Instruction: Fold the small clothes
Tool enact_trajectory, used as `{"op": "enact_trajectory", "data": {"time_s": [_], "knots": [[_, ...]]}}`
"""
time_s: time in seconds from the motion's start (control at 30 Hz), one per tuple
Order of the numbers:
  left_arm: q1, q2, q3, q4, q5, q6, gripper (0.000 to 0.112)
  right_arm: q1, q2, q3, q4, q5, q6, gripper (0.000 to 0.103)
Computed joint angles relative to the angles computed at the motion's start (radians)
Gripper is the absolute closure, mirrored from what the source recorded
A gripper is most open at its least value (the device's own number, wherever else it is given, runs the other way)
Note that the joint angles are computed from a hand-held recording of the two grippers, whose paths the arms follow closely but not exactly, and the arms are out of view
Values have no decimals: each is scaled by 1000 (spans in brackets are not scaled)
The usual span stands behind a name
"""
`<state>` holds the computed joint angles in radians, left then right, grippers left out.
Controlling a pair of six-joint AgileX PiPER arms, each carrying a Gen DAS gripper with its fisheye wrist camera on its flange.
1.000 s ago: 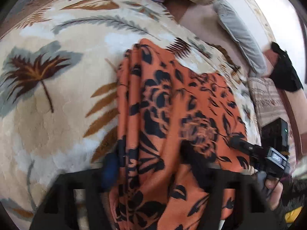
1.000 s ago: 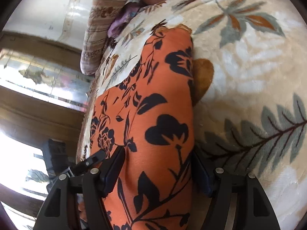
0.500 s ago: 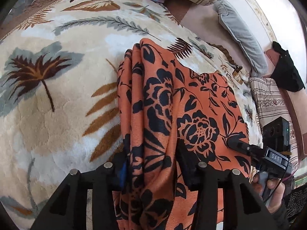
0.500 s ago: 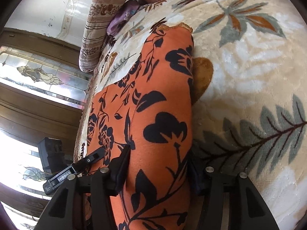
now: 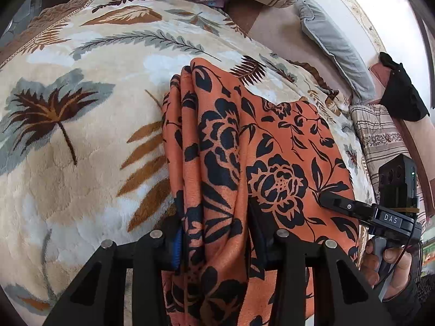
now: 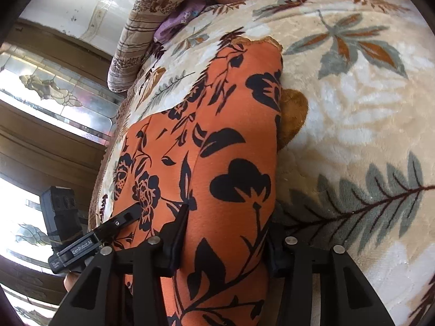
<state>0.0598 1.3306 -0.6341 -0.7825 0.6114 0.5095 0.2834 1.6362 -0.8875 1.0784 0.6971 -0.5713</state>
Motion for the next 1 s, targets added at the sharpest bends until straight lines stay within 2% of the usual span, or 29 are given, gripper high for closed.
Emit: {"op": "enact_trajectory", "data": {"time_s": [0.1,0.2,0.33,0.47,0.53,0.7,0.8,0.87,0.9,0.93,0.97,1.0], "knots": [[-1,-17,-2,16,4,-16,76,24,-25,-21,-67,-10,43,60],[-19,-50,-15,73,13,-90,80,34,-51,-59,-124,13,73,63],[-86,-112,-65,160,23,-224,82,1,-105,-116,-176,71,78,63],[-209,-114,-189,281,1,-397,82,-106,-146,-202,-184,162,36,63],[-274,-71,-277,336,-13,-466,82,-190,-150,-260,-179,220,6,63],[-415,106,-483,485,-45,-618,81,-358,-102,-339,-138,287,-67,63],[-462,229,-564,514,-56,-662,80,-429,-24,-349,-93,298,-112,63],[-482,324,-609,548,-51,-701,74,-473,87,-363,-79,326,-129,61],[-492,373,-629,583,-40,-736,72,-483,141,-364,-89,314,-123,54],[-506,434,-663,658,2,-808,68,-471,178,-359,-127,262,-88,47],[-519,476,-690,722,44,-865,68,-467,196,-351,-164,223,-58,45],[-524,495,-682,746,49,-882,66,-467,212,-319,-193,169,-37,45]]}}
